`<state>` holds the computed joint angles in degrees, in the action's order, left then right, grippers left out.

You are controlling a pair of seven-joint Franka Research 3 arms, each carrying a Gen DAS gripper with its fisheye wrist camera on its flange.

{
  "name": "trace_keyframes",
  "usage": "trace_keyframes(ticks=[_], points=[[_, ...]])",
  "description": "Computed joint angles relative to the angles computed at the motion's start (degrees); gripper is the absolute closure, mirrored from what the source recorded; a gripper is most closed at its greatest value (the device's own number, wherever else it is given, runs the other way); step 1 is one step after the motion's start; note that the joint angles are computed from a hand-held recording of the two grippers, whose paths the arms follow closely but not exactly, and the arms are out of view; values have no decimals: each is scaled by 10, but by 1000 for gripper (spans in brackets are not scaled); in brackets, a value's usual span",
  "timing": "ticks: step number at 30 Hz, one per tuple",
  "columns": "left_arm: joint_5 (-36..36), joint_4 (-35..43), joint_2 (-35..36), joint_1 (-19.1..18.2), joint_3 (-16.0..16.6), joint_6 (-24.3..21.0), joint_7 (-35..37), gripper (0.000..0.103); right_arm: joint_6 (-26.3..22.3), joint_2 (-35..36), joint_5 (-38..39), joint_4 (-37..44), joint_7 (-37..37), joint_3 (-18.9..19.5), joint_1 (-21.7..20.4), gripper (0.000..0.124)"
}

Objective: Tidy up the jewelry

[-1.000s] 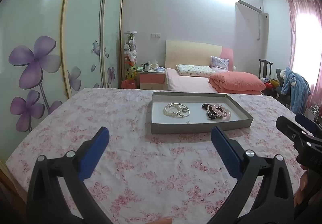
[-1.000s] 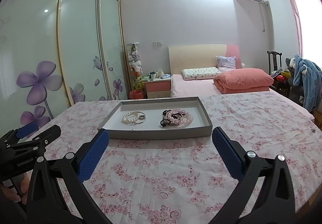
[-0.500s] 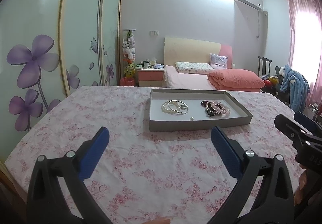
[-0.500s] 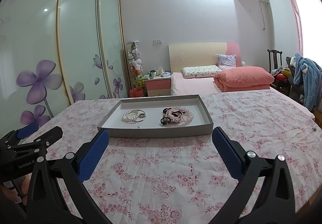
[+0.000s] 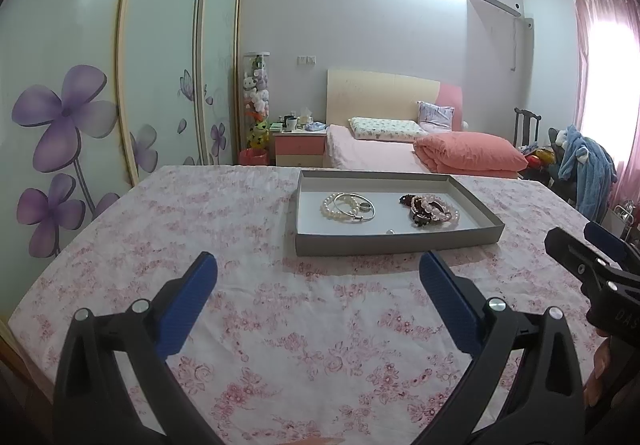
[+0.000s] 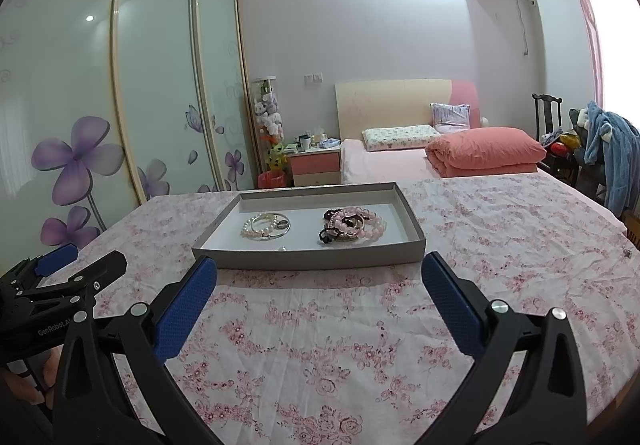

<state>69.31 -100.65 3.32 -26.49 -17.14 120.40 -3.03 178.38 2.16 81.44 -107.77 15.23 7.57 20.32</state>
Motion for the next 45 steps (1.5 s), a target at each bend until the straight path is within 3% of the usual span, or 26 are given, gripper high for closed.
trace_keyframes(ticks=[45], points=[[-8, -2, 2, 2, 2, 6, 4, 4, -2, 3, -21, -2, 24, 2, -3, 23]])
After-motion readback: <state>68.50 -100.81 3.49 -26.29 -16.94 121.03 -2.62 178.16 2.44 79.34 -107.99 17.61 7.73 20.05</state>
